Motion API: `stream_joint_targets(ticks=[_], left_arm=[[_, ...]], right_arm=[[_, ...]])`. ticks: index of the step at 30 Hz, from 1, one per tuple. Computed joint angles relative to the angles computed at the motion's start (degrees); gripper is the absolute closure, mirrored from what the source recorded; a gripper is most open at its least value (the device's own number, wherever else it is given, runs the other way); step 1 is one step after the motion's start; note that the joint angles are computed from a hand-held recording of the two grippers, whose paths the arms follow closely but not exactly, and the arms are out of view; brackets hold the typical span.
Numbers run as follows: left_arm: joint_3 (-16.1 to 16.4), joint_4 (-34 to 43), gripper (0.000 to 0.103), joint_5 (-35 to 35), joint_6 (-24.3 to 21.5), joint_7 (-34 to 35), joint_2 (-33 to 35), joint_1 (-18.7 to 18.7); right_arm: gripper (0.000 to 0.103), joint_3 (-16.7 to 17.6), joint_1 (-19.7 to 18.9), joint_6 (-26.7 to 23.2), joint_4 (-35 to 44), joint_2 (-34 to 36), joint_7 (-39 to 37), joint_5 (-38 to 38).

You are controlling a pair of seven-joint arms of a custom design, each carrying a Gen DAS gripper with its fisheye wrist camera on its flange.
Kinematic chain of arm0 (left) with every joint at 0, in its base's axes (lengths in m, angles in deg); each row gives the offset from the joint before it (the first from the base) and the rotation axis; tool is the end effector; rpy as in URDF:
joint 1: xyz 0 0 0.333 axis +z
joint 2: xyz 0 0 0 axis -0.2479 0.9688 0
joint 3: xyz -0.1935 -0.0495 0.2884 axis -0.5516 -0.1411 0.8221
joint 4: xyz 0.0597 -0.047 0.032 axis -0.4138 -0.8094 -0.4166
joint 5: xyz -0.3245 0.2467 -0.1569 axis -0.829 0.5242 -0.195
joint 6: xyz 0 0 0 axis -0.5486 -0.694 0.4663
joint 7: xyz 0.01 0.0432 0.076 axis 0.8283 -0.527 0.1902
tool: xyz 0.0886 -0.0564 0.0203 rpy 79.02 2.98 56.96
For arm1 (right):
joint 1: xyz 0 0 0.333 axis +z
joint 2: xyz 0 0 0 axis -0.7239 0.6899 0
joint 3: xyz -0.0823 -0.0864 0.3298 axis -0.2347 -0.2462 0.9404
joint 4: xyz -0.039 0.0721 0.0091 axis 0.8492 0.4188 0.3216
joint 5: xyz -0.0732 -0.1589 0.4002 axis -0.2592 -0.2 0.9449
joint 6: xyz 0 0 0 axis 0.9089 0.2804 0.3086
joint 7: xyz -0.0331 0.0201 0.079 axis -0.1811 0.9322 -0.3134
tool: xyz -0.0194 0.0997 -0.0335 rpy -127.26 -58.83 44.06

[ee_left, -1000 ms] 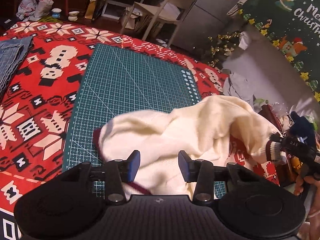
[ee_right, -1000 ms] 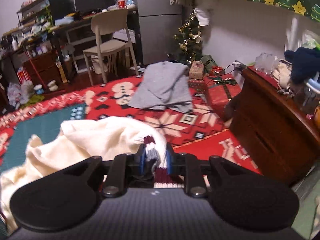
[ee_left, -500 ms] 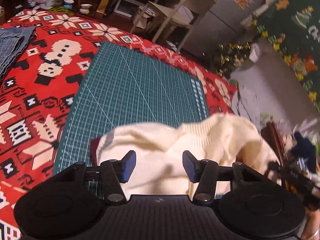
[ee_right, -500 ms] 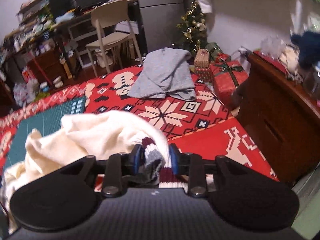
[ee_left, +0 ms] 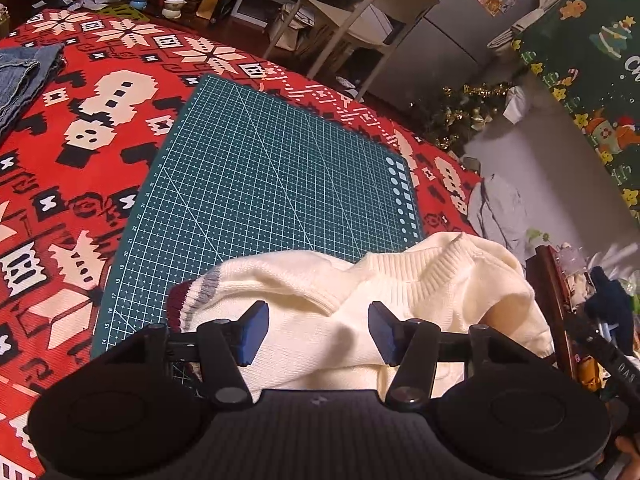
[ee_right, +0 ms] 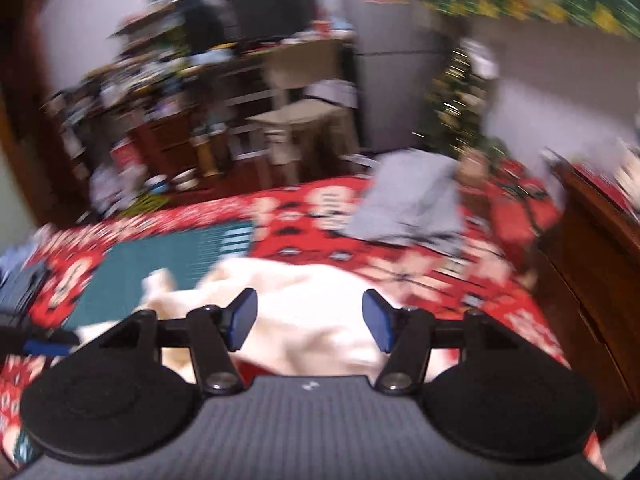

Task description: Fold clothes

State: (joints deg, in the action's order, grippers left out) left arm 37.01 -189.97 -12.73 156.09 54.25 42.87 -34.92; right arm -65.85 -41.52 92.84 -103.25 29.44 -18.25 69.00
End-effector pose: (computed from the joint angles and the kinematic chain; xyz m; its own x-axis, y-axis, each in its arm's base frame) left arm 0.5671 -0.3573 0.4750 0.4295 -0.7600 0.4879 -0.6125 -0.6421 -0.4611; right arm 0.6855 0.0826 0.5124 0.4804 -0.8647 -0.1465 -0.5613 -0.1748 -0.8089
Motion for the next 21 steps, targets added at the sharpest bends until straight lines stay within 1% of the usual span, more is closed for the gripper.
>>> stream_joint_targets(ticks=[3, 5, 8, 11, 12, 13, 14, 15, 18, 20, 21], left_arm=[[0.1, -0.3, 0.049, 0.0, 0.8, -0.6, -0.1, 0.1], [0.1, -0.5, 0.049, -0.2, 1.0, -1.0, -0.3, 0.1], [0.1, -1.2, 0.048, -0.3, 1.5, -2.0, -0.8, 0.3], [0.1, -2.0, 0.048, -0.2, 2.2, -3.3, -1.3, 0.5], [0.1, -2.2, 0.047, -0.1, 2.5, -3.6, -1.5, 0.6], [0.0, -2.5, 0.047, -0.2, 2.7, -3.9, -1.6, 0.7], [0.0, -2.7, 0.047, -0.3, 3.1, -4.1, -1.7, 0.9], [-0.1, -3.0, 0.047, -0.6, 3.8, -4.4, -1.7, 1.0], [0.1, -3.9, 0.047, -1.2, 8.0, -5.2, -1.6, 1.5], [0.5, -4.5, 0.046, -1.5, 11.2, -5.7, -1.4, 1.6], [0.8, -4.6, 0.046, -1.3, 12.5, -6.2, -1.3, 1.5]], right_arm=[[0.041, 1.4, 0.7, -3.1, -0.2, -0.3, -6.2, 1.4], [0.041, 1.8, 1.8, -3.8, -0.5, -0.5, -9.2, 1.2], [0.041, 2.3, 3.9, -2.1, -0.7, -0.4, -12.6, 0.4], [0.045, 2.7, 5.3, 0.1, 0.2, 1.1, -13.1, -1.8], [0.057, 2.8, 5.6, 0.6, 0.6, 1.7, -12.5, -2.9], [0.073, 3.0, 5.9, 1.1, 0.9, 2.3, -11.9, -4.0], [0.081, 3.2, 6.0, 1.3, 1.2, 2.8, -11.3, -5.0], [0.087, 3.5, 5.7, 0.7, 1.1, 2.8, -11.2, -5.3], [0.092, 3.9, 4.4, -2.7, 0.5, 2.2, -13.4, -4.9], [0.094, 3.5, 4.2, -4.8, -1.0, 0.7, -14.1, -5.2], [0.094, 3.1, 4.1, -6.6, -1.7, -0.2, -13.8, -5.7]])
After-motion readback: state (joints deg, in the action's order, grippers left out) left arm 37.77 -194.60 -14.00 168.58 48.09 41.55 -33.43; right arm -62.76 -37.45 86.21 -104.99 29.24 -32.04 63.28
